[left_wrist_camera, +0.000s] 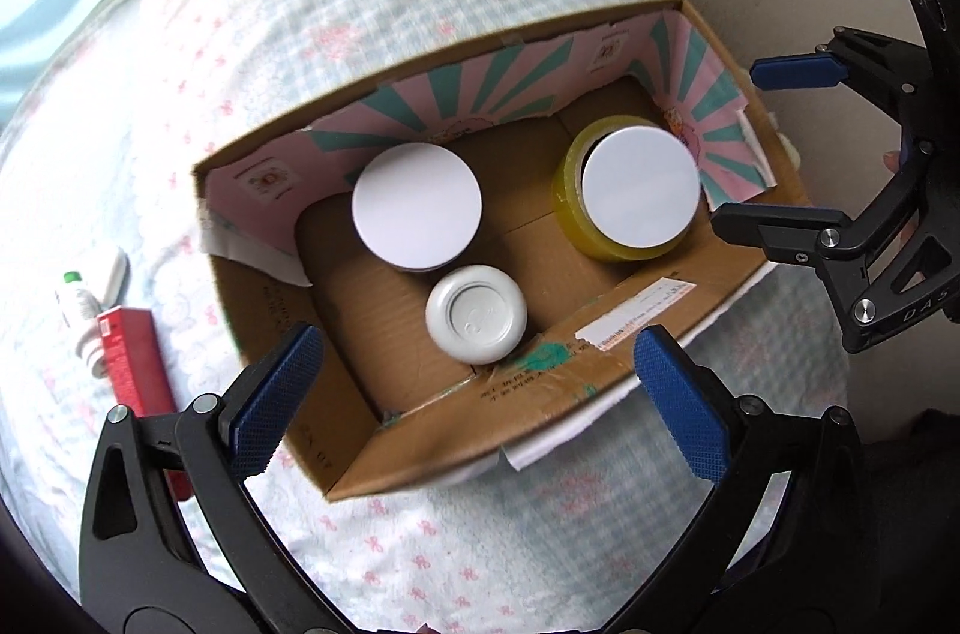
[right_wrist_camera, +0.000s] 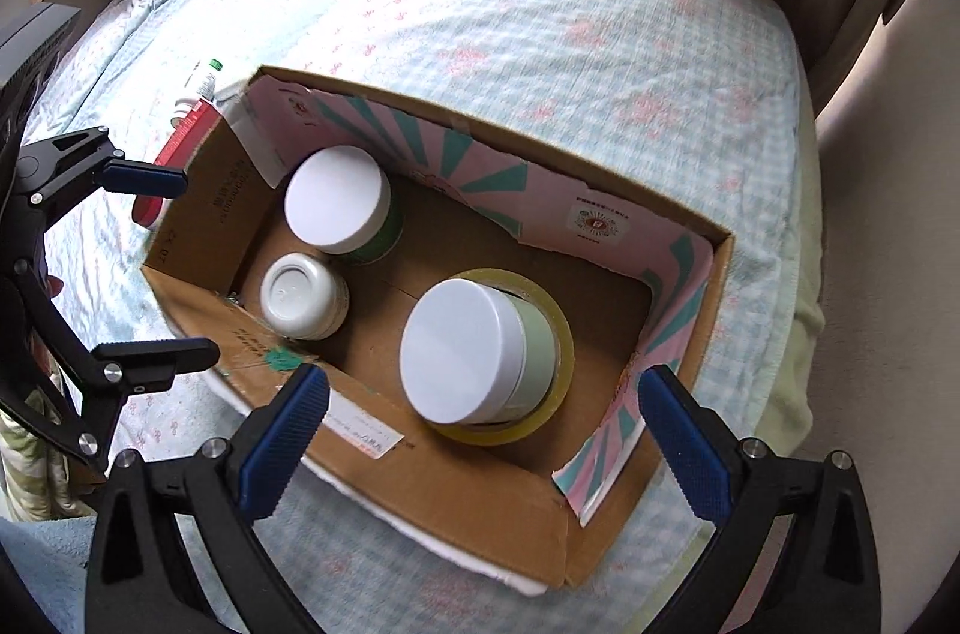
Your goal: Organize rigid objects
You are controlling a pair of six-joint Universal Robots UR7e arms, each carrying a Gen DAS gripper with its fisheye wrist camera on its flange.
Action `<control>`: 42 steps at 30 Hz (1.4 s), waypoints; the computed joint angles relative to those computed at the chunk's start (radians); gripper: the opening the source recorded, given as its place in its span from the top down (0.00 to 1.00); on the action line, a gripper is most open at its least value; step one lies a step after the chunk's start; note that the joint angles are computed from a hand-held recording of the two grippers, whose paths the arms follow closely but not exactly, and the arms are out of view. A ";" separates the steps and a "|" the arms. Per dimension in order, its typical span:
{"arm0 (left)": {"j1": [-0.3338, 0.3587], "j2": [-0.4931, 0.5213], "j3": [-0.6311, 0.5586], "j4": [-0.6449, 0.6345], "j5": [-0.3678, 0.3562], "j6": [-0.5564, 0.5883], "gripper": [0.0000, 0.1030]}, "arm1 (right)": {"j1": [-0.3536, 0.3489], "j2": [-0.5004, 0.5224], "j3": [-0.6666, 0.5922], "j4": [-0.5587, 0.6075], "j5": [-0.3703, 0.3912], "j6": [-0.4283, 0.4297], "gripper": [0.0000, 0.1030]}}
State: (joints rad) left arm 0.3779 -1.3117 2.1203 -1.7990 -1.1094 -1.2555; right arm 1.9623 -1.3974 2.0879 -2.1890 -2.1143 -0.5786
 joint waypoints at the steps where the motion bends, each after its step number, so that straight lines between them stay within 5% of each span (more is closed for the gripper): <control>1: -0.010 -0.006 -0.006 0.012 0.000 -0.008 0.00 | 0.009 -0.007 -0.002 0.005 -0.001 0.004 0.00; 8: -0.098 -0.070 -0.060 0.143 0.021 -0.116 0.00 | 0.101 -0.051 -0.043 0.089 -0.020 0.030 0.00; 19: -0.309 -0.224 -0.165 0.518 0.037 -0.443 0.00 | 0.283 -0.037 -0.135 0.160 -0.036 0.166 0.00; 30: -0.524 -0.441 -0.263 0.961 0.003 -0.759 0.00 | 0.525 0.037 -0.196 0.158 -0.074 0.557 0.00; 42: -0.728 -0.636 -0.400 1.437 -0.162 -1.006 0.00 | 0.721 0.257 -0.294 0.155 -0.100 0.963 0.00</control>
